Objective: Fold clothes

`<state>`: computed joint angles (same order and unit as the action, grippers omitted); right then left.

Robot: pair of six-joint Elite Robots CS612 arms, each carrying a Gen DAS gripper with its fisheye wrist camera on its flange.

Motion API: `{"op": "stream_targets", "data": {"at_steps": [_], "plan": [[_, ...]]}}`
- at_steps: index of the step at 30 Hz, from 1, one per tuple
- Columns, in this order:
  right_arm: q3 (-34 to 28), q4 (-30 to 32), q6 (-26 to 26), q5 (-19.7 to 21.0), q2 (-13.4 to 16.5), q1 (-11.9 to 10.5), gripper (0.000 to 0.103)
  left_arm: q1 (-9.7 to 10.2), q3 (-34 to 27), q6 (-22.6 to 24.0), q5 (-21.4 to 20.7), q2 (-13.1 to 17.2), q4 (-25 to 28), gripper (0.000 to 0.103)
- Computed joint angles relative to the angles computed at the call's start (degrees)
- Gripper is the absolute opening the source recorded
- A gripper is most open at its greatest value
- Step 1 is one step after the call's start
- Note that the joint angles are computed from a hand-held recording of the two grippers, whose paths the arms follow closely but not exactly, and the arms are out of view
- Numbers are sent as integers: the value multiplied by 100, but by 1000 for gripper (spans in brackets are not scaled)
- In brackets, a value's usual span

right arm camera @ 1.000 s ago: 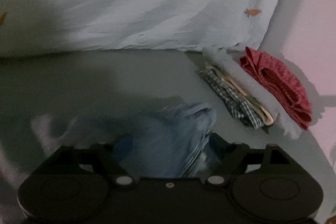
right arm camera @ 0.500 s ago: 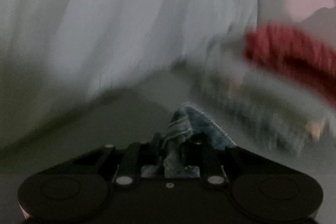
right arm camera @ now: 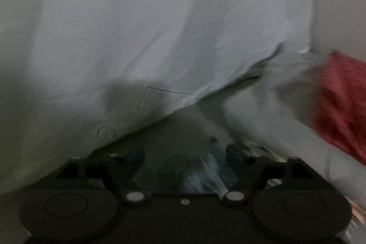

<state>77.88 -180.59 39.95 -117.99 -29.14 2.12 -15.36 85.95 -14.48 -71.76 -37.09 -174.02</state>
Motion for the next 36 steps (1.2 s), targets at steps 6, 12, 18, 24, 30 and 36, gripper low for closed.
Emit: {"op": "stream_targets", "data": {"at_steps": [6, 12, 18, 24, 30, 36], "plan": [[1683, 505, 1056, -1039, -746, 401, 87, 66, 9, -572, -938, -22, 437, 72], [2267, 7, 1176, -1008, -818, 673, 77, 41, 195, -563, -1547, -129, 145, 72], [1793, -534, -628, -978, -405, 748, 77, 23, 690, -578, -1871, -404, -299, 72], [1705, -1073, -1603, -488, -239, 586, 7, 36, 1113, -627, -1952, -639, -535, 73], [2570, -2027, -856, -1922, -769, 1012, 0, 7, 1479, -575, -1840, -835, -780, 74], [3430, -1037, 773, -1611, -1347, 900, 5, 38, 1543, -863, -2242, -842, -395, 77]]}}
